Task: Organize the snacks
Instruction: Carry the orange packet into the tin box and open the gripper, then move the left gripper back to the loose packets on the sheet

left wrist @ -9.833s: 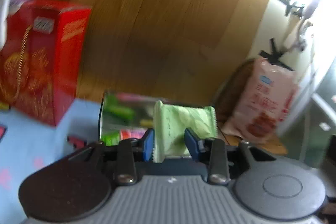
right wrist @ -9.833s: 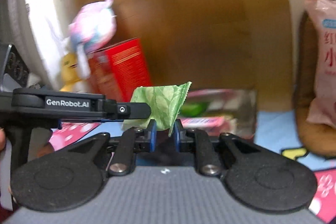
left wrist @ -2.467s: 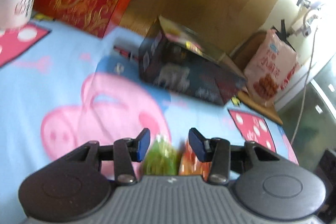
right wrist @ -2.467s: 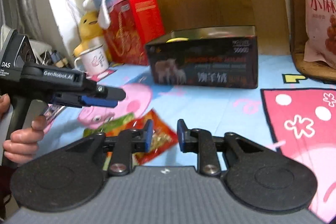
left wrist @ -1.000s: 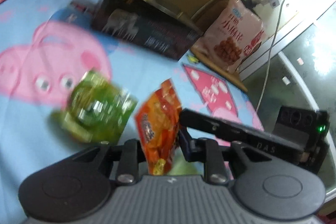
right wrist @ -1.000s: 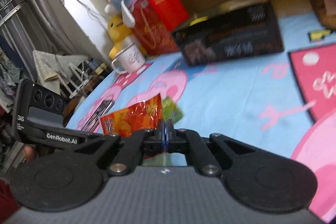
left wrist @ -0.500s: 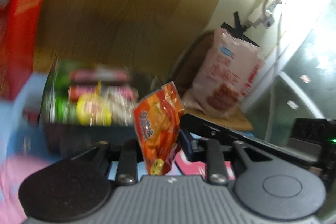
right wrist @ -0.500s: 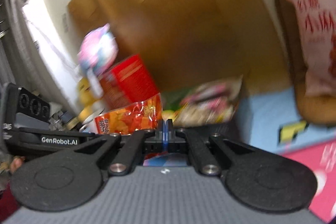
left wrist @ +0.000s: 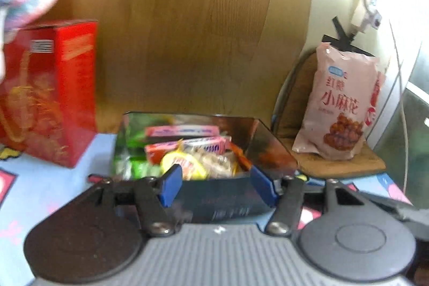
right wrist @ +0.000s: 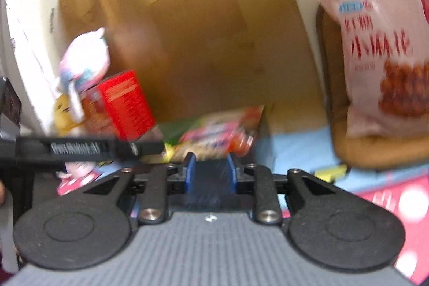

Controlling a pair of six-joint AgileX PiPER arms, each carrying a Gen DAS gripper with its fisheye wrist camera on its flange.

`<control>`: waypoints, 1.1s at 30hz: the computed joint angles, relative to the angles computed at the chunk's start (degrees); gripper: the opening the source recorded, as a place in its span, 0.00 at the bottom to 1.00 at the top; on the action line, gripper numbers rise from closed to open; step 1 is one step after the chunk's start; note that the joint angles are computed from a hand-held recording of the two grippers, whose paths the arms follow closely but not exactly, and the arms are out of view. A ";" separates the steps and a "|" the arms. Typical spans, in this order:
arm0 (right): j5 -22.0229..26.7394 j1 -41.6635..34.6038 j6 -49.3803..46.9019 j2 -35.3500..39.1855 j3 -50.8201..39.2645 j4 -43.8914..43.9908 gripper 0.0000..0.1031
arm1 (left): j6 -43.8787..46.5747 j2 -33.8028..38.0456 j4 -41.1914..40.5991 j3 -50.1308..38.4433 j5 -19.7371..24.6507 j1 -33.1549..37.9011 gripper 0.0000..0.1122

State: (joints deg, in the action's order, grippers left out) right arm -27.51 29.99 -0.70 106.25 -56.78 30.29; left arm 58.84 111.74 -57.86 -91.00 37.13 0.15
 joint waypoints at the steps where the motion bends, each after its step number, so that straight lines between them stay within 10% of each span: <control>1: -0.36 0.94 1.59 -0.73 1.89 -0.87 0.31 | 1.86 -1.70 -1.22 2.37 0.28 0.81 0.52; 12: -1.90 15.65 -2.14 -4.87 10.95 5.92 0.43 | 9.87 -14.09 -0.82 23.99 0.64 13.02 0.53; 20: -3.82 22.22 -4.27 -10.29 19.28 10.67 0.49 | 18.41 -15.26 -1.19 29.49 25.42 26.98 0.49; 25: 1.51 23.38 -5.74 -10.81 19.35 7.56 0.62 | 16.42 -13.15 2.64 31.23 32.29 27.28 0.41; 33: 0.23 28.49 -32.51 -4.41 10.85 29.64 0.53 | 14.48 -14.59 0.34 32.94 23.84 19.38 0.37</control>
